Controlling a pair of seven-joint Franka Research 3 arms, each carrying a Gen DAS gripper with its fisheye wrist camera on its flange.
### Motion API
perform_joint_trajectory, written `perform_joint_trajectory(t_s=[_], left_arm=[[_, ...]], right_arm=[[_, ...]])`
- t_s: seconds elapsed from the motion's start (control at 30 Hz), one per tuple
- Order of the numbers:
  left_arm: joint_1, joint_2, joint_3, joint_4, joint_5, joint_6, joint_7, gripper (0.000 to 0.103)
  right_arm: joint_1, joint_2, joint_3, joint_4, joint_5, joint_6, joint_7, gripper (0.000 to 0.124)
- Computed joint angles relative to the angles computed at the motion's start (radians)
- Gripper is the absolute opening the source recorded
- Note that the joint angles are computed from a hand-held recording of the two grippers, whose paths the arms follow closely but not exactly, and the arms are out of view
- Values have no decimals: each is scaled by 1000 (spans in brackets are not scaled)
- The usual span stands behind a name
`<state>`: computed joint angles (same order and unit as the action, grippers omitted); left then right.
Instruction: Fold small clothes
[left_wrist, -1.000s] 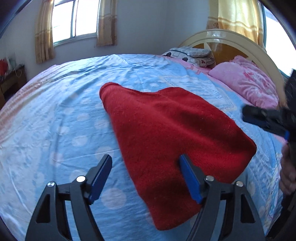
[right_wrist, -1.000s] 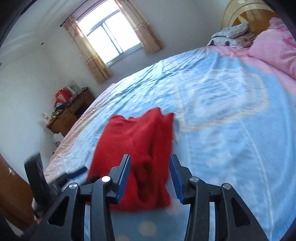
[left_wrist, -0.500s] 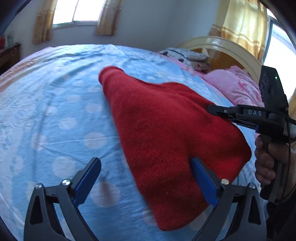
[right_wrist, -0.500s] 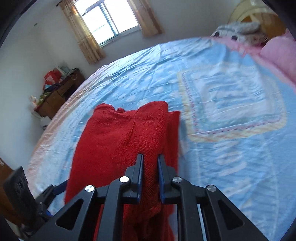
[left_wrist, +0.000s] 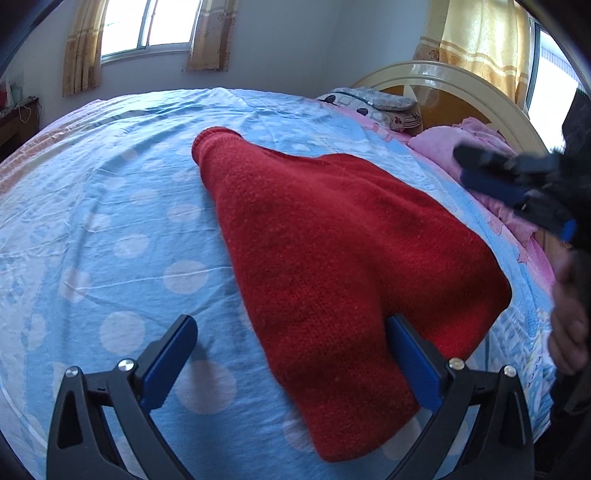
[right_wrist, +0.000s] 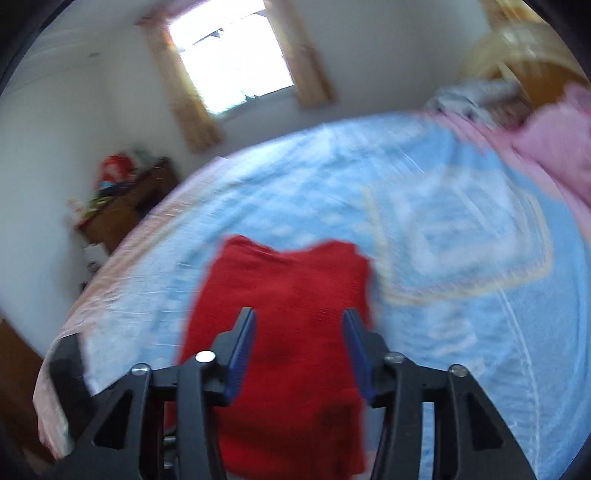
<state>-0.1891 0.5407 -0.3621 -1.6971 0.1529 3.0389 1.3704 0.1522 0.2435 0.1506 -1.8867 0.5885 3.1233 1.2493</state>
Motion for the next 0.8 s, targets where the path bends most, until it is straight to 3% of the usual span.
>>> perform_joint_trajectory(t_s=[0.13,0.17,0.27,0.3,0.4,0.5,0.57,0.67,0.8], left_arm=[[-27,-9,32,-5,20,5,-21,103],[-28,-8,35,-5,23,6,-24,103],[-47,-15,59,-12,42,13,-44,103],[-49,-16,60,-11,47,11,-46,103],[-41,-12,50,-4,52,-1,-40,103],[-36,-8,43,3,50,-10,-35,103],[-53,-13,63,4,59,-9,-48,103],[-80,-29,95,4,84,-19,-68,103],[-40,-20,43,15,66,-10,-40,103]], right_arm=[[-36,38,63,71,50,-146,-140,50],[-16,47,42,76,39,-156,-133,50],[86,73,-100,74,-125,-176,60,50],[75,77,-97,72,-120,-189,67,50],[-51,73,35,51,54,-188,-132,50],[-12,65,-10,33,32,-174,-111,43],[22,64,-50,23,-20,-159,-54,32],[-3,74,-28,36,4,-166,-72,32],[-51,71,21,31,79,-162,-153,32]])
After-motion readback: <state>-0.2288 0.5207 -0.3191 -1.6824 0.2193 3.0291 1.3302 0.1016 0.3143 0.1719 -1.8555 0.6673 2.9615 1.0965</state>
